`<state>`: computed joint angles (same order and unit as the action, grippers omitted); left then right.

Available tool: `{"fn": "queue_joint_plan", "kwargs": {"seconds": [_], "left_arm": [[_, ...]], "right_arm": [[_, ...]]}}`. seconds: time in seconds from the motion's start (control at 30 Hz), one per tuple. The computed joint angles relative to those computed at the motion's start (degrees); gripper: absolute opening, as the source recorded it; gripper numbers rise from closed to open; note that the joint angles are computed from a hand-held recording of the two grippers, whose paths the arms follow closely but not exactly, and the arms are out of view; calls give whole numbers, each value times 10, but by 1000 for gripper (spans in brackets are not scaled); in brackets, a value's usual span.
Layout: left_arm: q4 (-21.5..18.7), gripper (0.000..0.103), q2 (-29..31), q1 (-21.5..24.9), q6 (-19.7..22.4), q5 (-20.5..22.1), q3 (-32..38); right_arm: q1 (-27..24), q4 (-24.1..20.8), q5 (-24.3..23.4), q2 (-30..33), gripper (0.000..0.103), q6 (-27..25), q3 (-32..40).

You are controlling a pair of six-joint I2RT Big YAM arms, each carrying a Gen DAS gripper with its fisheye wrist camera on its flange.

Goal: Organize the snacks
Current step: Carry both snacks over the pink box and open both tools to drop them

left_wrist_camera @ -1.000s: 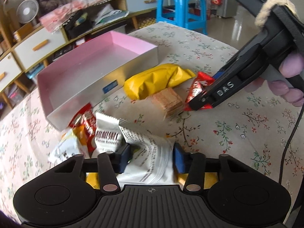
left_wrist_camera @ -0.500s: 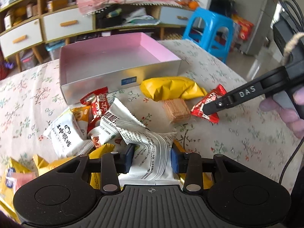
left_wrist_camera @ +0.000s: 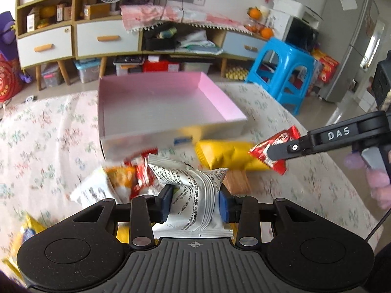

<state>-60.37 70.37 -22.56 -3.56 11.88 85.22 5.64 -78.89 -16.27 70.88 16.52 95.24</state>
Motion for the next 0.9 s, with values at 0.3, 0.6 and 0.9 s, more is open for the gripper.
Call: {"fn": "queue_joint_plan", "kwargs": {"seconds": [0.3, 0.6, 0.9], "left_arm": [[34, 36, 79, 3, -38, -41, 78], [60, 36, 156, 2, -60, -91, 140], [60, 36, 203, -4, -87, -119, 174]], "right_arm": [[1, 63, -20, 81, 26, 29, 68], [-18, 146, -23, 103, 26, 48, 42], [-21, 168, -7, 105, 29, 51, 14]]}}
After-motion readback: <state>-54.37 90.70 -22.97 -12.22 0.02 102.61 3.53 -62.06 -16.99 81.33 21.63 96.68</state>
